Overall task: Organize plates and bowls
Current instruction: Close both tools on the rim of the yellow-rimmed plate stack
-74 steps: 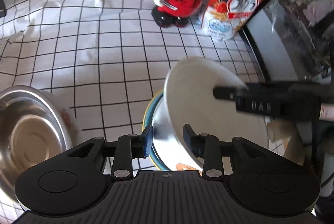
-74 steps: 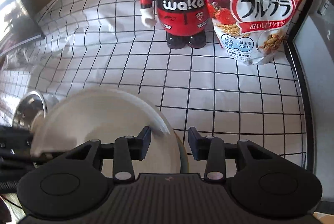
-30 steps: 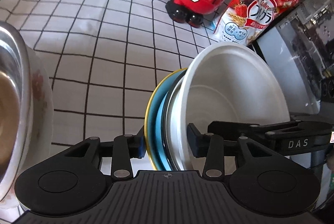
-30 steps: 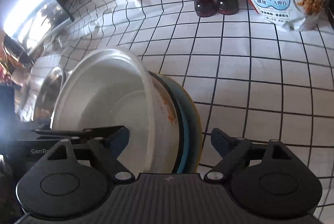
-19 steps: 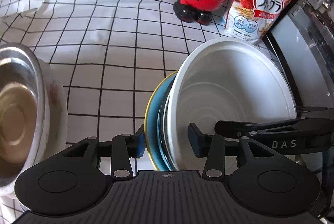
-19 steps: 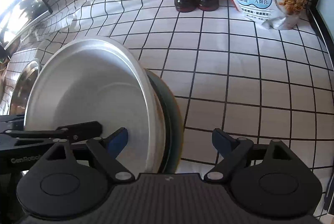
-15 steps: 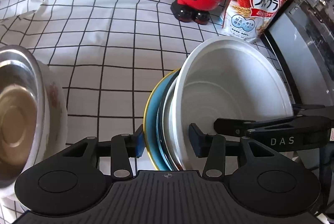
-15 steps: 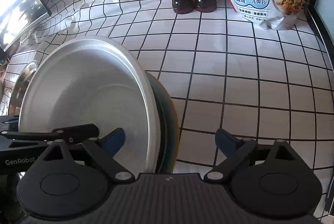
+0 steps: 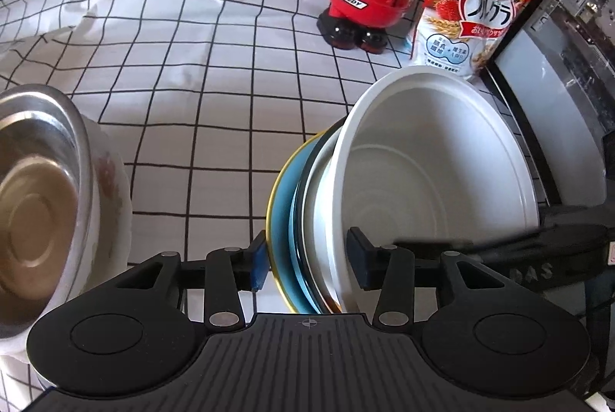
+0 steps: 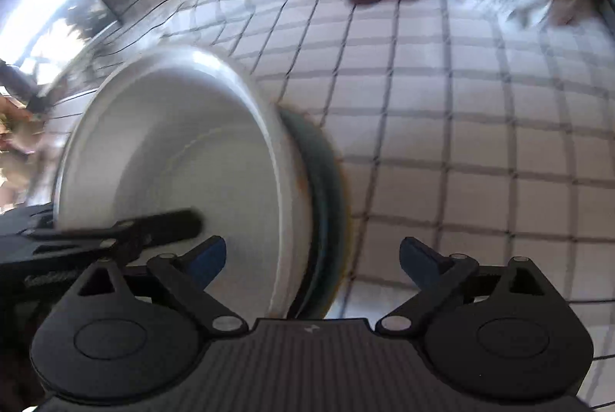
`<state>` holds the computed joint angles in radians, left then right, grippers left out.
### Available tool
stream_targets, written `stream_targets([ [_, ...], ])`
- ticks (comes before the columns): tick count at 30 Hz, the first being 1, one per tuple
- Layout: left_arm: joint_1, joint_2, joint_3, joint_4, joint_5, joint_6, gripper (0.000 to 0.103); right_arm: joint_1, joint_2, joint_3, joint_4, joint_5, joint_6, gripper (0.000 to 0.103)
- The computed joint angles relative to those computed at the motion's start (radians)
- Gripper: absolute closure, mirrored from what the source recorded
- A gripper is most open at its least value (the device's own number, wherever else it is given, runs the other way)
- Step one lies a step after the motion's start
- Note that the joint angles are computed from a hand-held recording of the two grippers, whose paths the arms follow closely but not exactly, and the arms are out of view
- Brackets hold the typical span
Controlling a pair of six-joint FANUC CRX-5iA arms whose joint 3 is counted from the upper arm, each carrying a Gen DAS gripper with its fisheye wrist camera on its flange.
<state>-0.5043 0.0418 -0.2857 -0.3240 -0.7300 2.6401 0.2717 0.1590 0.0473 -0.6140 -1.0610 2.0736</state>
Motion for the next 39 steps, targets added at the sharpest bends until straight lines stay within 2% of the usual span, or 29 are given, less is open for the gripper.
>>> stream_targets([
  [2,-0.003,0.007,0.011,-0.002,-0.015,-0.006,0.054,-0.014,0.004,0.002,-0.027,-0.012,0.013,0.005],
  [4,0.003,0.004,0.004,0.007,-0.009,-0.019,0.053,0.001,-0.015,-0.022,-0.009,0.028,0.004,0.006],
  [7,0.002,0.008,0.014,0.009,-0.035,-0.023,0.051,0.066,-0.097,-0.135,0.088,0.232,-0.034,0.007],
  [8,-0.006,0.015,0.027,-0.001,-0.052,-0.026,0.051,0.083,-0.110,-0.156,0.120,0.268,-0.062,0.010],
  [12,-0.035,0.040,0.069,-0.034,-0.107,-0.036,0.050,0.103,-0.120,-0.170,0.155,0.309,-0.109,0.013],
  [23,0.006,0.014,0.016,0.041,-0.038,-0.097,0.049,0.189,-0.143,-0.224,0.352,0.390,-0.220,0.010],
  [27,0.014,0.013,0.009,0.058,-0.024,-0.108,0.048,0.175,-0.129,-0.206,0.334,0.374,-0.248,0.009],
  [30,0.013,0.015,0.012,0.060,-0.025,-0.117,0.047,0.121,-0.086,-0.128,0.223,0.273,-0.205,0.009],
  [32,0.012,0.019,0.017,0.056,-0.031,-0.126,0.047,0.118,-0.065,-0.095,0.226,0.218,-0.192,0.009],
  [35,0.013,0.019,0.017,0.058,-0.030,-0.129,0.045,0.109,-0.061,-0.088,0.203,0.206,-0.175,0.006],
  [39,0.017,0.020,0.017,0.062,-0.032,-0.125,0.042,0.069,-0.049,-0.066,0.114,0.179,-0.129,0.000],
])
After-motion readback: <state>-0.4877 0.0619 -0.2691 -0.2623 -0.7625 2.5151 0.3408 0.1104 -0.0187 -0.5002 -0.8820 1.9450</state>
